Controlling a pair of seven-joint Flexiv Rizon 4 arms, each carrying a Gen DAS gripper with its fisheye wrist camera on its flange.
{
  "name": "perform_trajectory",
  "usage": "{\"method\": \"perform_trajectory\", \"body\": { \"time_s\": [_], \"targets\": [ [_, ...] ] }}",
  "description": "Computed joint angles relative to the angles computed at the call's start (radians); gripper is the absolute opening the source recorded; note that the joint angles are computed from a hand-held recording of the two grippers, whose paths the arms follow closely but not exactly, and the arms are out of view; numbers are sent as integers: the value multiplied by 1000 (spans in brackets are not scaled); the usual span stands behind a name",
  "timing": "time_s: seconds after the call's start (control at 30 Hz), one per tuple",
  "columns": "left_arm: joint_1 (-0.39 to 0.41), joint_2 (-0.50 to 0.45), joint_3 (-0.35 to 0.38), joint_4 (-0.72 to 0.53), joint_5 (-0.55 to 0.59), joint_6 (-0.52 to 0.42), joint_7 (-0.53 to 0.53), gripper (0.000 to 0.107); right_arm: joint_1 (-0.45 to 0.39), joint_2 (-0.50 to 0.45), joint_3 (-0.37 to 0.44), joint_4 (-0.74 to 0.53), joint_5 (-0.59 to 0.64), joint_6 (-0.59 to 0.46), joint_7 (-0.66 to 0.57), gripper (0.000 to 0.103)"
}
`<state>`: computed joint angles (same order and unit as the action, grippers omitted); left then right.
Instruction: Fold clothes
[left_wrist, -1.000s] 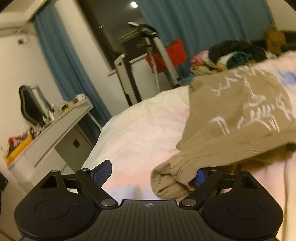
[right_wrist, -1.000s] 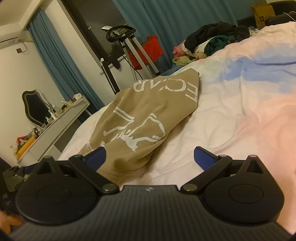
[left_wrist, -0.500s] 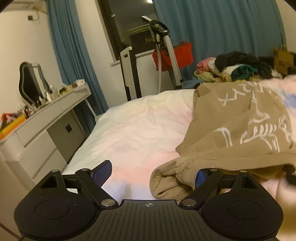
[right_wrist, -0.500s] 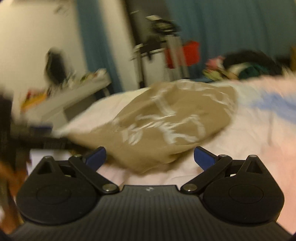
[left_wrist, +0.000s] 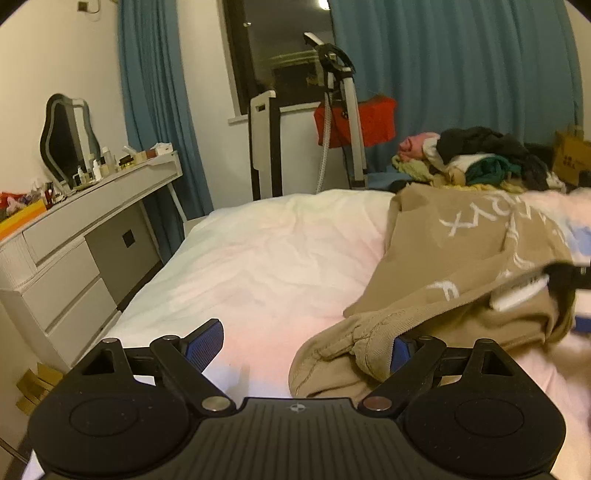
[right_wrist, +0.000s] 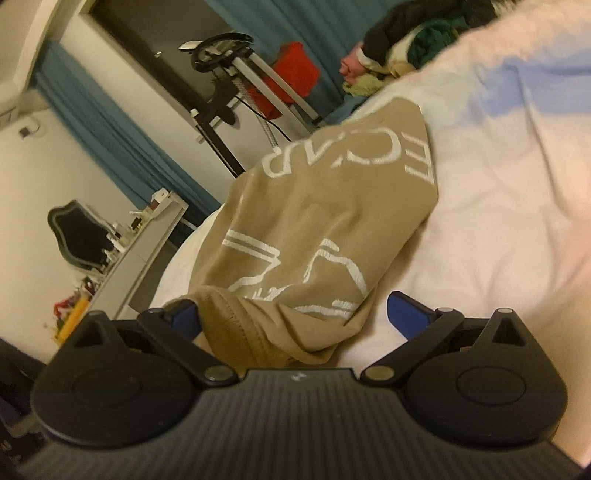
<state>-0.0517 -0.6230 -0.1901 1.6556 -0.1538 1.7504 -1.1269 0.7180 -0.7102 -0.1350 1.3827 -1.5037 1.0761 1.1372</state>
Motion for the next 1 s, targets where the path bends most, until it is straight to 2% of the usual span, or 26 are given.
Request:
{"method": "perform_trajectory", "body": {
  "time_s": [0.03,0.1,0.2,0.33,0.43,0.5,0.53,0.57,0.63,0.8,0.87,0.93,1.0],
  "targets": [
    [16,-2,-23,-2,-4,-3,-3,90,-2,-4,0,-3,-4,8,21,103],
    [55,-6,-75,-2,-5,-14,-2,90,-2,-8,10,-5,29,2,-19,103],
    [41,-15,-61,-14,-16,-12,-15,90,13,-8,28,-6,127,-37,-137,103],
    [-71,-38,81,-46,-58,37,-81,89,46,-1,37,-9,243,-112,-279,103],
    [-209,-68,259,-73,-89,110,-97,88,85,-21,51,-55,341,-226,-470,103],
    [-240,-74,295,-65,-97,192,-85,89,114,-45,58,-106,410,-327,-622,103],
    [-240,-73,291,-56,-97,239,-78,89,129,-59,59,-134,439,-378,-694,103],
    [-215,-64,255,-40,-79,291,-84,89,145,-69,53,-157,459,-427,-742,103],
    [-167,-49,191,-15,-40,389,-100,89,186,-69,26,-174,466,-527,-761,103],
    [-86,-14,92,34,68,575,-167,94,282,5,-47,-96,284,-720,-570,103],
    [-65,2,66,58,111,622,-210,94,315,30,-56,-82,223,-829,-530,103],
    [-70,12,65,76,121,631,-217,94,351,21,-67,-114,175,-964,-609,103],
    [-76,26,64,96,122,605,-218,94,365,12,-66,-138,141,-1052,-687,103]
  ]
}}
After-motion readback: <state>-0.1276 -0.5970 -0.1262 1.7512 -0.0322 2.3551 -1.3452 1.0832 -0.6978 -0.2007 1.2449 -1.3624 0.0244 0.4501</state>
